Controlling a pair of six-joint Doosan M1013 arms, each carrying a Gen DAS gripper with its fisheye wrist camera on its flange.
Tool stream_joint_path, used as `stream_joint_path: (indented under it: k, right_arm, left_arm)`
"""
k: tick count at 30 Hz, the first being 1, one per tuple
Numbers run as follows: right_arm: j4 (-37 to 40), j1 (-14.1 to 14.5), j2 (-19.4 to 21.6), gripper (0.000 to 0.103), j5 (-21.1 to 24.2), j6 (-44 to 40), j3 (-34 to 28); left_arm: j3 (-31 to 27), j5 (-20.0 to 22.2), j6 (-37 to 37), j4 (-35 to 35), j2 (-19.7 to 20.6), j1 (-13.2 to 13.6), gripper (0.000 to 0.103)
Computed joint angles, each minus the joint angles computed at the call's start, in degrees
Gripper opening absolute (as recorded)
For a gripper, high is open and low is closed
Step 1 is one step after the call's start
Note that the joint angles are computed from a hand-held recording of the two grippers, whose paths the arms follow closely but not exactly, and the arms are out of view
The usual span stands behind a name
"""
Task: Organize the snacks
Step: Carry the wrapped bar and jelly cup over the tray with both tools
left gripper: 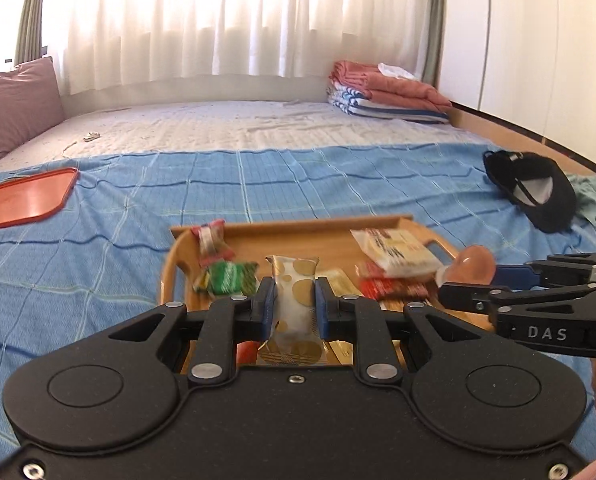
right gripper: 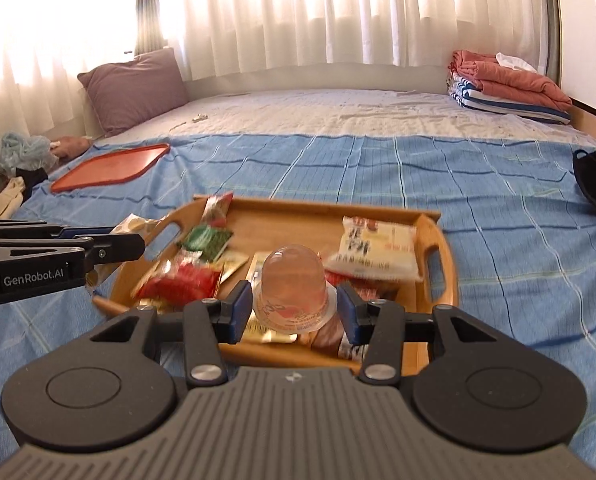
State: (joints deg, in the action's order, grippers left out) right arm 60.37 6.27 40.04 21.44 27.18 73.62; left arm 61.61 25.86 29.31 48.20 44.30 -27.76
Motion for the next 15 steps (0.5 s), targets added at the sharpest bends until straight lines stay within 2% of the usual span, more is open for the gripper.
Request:
stream_joint_path:
  k: [7,11,15]
  right_arm:
    - [-6.9,0.2,2.8,0.050,1.8,9.3,-6.3]
    - [-12.5,0.6,4.8,0.050,3.3,16.0,-10.5]
    - [-19.8,1.2,7.3,0.050,5.1,23.4,-14.9]
  left_arm:
    - [-6.5,1.8,9.3,-11.1,2.9,2.1,0.020]
    - [-10.8,3.3,11.7,-15.9,5.2,3.2,0.020]
    - [-16.7,6.7,14.1,-20.3,8.6,4.0,0.020]
